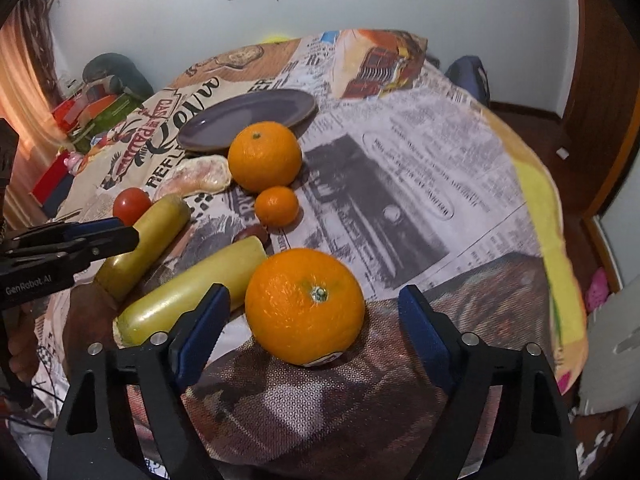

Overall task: Organize fruits
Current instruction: 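Grasp the peeled yellow banana with the left tool while the right tool grasps a large orange, then lift and carry the banana and orange toward the dark grey plate with both tools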

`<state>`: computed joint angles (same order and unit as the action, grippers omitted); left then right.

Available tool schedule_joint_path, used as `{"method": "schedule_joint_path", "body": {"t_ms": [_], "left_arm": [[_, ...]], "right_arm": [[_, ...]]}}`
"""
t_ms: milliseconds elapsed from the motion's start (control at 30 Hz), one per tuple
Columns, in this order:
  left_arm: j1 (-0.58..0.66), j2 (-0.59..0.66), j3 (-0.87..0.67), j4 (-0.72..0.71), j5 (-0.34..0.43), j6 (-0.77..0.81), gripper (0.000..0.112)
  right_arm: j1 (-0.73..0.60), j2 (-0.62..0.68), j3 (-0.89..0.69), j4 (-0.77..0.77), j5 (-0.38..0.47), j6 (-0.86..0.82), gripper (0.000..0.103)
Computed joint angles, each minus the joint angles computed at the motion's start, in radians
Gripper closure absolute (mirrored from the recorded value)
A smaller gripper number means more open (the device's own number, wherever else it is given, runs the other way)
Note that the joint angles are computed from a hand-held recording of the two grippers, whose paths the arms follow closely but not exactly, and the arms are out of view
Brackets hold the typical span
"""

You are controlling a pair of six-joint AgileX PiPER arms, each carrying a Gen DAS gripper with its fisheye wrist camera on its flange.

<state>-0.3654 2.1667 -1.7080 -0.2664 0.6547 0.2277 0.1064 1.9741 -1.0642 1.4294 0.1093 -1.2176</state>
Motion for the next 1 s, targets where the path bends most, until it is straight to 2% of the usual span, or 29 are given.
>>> {"method": "schedule_joint_path", "body": {"t_ms": [167, 333, 433, 600, 767, 900, 1000], "left_arm": [[-0.009, 0.036, -0.046, 0.059, 0.021, -0.052, 0.074], [-0.021, 0.074, -0.104, 0.098, 0.043, -0.081, 0.075], [-0.017, 0.089, -0.128, 0.086, 0.056, -0.076, 0.075], [-0.013, 0.138, -0.199, 0.079, 0.098, -0.068, 0.074], [-0.025, 0.141, -0.202, 0.109, 0.09, -0.086, 0.074], [-0.004, 0.137, -0.21, 0.044, 0.128, -0.044, 0.074], [0.003, 0.104, -0.166, 0.016, 0.111, -0.031, 0.075]], "right_arm": [[-0.009, 0.019, -0.01, 0.089, 0.022, -0.102, 0.03], [-0.026, 0.046, -0.034, 0.044, 0.072, -0.06, 0.033], [-0.03, 0.056, -0.042, 0.049, 0.084, -0.067, 0.04], [-0.035, 0.056, -0.042, 0.058, 0.094, -0.078, 0.04], [-0.031, 0.05, -0.04, 0.011, 0.079, -0.035, 0.041], [-0.033, 0.037, -0.038, -0.061, 0.085, 0.04, 0.041], [-0.029, 0.014, -0.023, -0.032, 0.067, 0.011, 0.041]]}}
